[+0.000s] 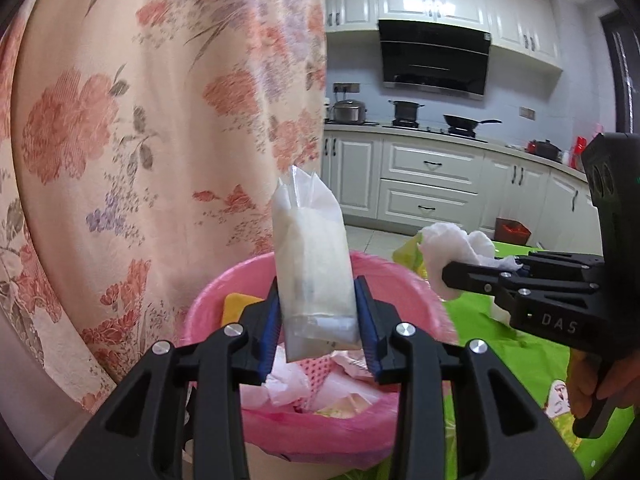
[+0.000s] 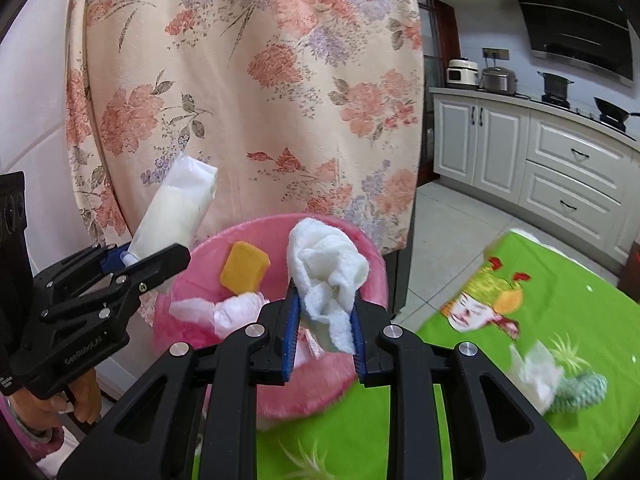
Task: Collect trash
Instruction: 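Carry both tissues to the pink bin and release them, then move both tools back over the cloth and last tissue on the table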
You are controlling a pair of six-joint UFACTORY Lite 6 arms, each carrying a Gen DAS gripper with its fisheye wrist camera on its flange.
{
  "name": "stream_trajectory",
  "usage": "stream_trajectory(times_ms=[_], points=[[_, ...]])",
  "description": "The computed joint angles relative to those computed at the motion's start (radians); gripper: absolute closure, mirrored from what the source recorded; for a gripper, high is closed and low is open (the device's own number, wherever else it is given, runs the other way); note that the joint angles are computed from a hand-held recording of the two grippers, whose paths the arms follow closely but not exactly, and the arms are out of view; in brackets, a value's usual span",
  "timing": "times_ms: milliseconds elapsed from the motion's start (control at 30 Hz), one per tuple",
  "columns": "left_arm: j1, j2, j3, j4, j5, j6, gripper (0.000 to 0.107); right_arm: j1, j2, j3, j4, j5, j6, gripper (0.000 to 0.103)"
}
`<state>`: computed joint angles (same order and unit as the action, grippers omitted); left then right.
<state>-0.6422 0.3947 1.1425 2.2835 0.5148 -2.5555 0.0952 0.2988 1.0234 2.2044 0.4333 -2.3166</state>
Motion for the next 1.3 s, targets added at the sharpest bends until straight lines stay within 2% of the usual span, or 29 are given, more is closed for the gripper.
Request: stream_trajectory(times_ms=[67,100,133,200,233,333,467,633,800,967,1300], points=[[0.025,0.014,0.013,0.011,-0.014,-0.022,0.070,0.015,0.053,0.063,-0.034,-0.007,0.037,0.078],[0.045,0.024,0.022,0.017,-0.025,-0.036,0.066,0.023,0.077,0.093,-0.047,-0.010,0.052,0.077],[0.061,0.033,0.030,0.017,-0.036,-0.042,0.061,0.032,0.098,0.117,-0.043,-0.018,0.047,0.071],[0.079,0.033,0.027,-0.005,-0.024,-0.037,0.036,0.045,0.134,0.163,-0.044,-0.043,0.044,0.051],[0.085,0.023,0.011,0.003,-0.008,-0.048,0.036,0.040,0.137,0.165,-0.041,-0.036,0.048,0.046],[0.087,-0.006,-0.024,-0.026,0.015,-0.017,0.035,0.011,0.114,0.133,-0.044,0.003,0.062,0.046],[0.063,-0.049,-0.093,-0.064,0.045,-0.027,0.026,-0.040,0.032,0.022,-0.012,0.042,0.021,0.046],[-0.034,-0.083,-0.144,-0.159,0.107,0.011,0.017,-0.131,-0.077,-0.143,-0.002,0.093,-0.005,0.046],[-0.146,-0.080,-0.121,-0.192,0.154,0.024,0.011,-0.237,-0.167,-0.297,-0.008,0.137,-0.036,0.046],[-0.250,0.015,-0.003,-0.244,0.168,0.076,0.009,-0.375,-0.220,-0.404,-0.058,0.181,-0.036,0.046],[-0.387,0.363,0.400,-0.373,0.044,0.229,0.009,-0.703,-0.221,-0.469,-0.160,0.243,-0.068,0.046]])
